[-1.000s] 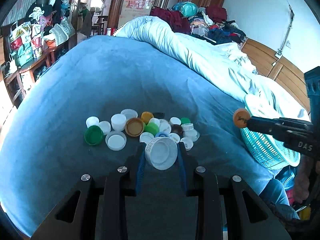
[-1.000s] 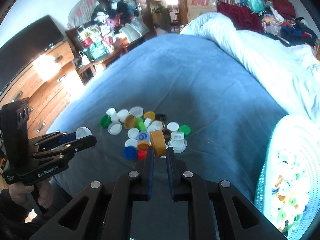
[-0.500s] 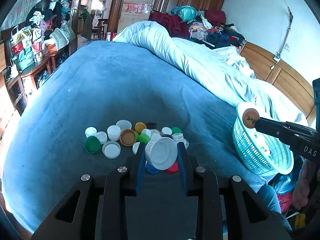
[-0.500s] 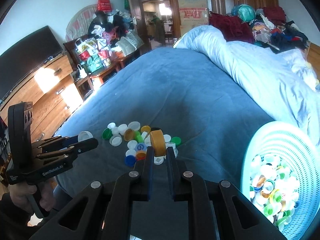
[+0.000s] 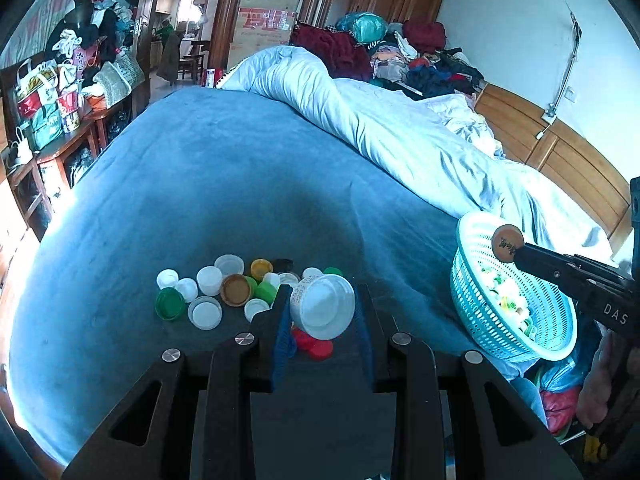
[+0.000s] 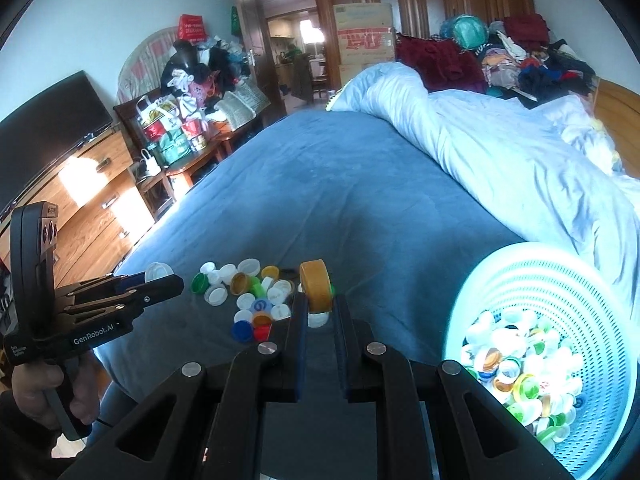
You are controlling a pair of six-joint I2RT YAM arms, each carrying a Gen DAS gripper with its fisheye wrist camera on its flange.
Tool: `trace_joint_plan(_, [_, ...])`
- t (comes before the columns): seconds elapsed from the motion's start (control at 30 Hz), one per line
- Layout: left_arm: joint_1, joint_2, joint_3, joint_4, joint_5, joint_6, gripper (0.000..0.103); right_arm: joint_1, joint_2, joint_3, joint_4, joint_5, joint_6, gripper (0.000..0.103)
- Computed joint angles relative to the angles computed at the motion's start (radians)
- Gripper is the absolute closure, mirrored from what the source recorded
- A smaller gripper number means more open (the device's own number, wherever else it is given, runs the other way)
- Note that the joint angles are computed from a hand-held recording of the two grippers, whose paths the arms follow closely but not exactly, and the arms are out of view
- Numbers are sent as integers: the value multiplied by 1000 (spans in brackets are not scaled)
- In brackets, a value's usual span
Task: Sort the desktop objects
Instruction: 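Carry the white and yellow caps in both tools over the blue colander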
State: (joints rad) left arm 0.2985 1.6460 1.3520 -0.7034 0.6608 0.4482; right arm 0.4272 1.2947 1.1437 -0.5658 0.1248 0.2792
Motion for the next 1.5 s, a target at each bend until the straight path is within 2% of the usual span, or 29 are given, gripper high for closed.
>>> trace_joint_plan(0.77, [-240, -59, 37, 12, -98, -127, 78, -167, -142, -54, -45, -40, -36, 89])
trace_joint_plan(1.5, [-522, -62, 93, 11, -210, -207, 78, -439, -242, -101, -94, -172, -107, 89])
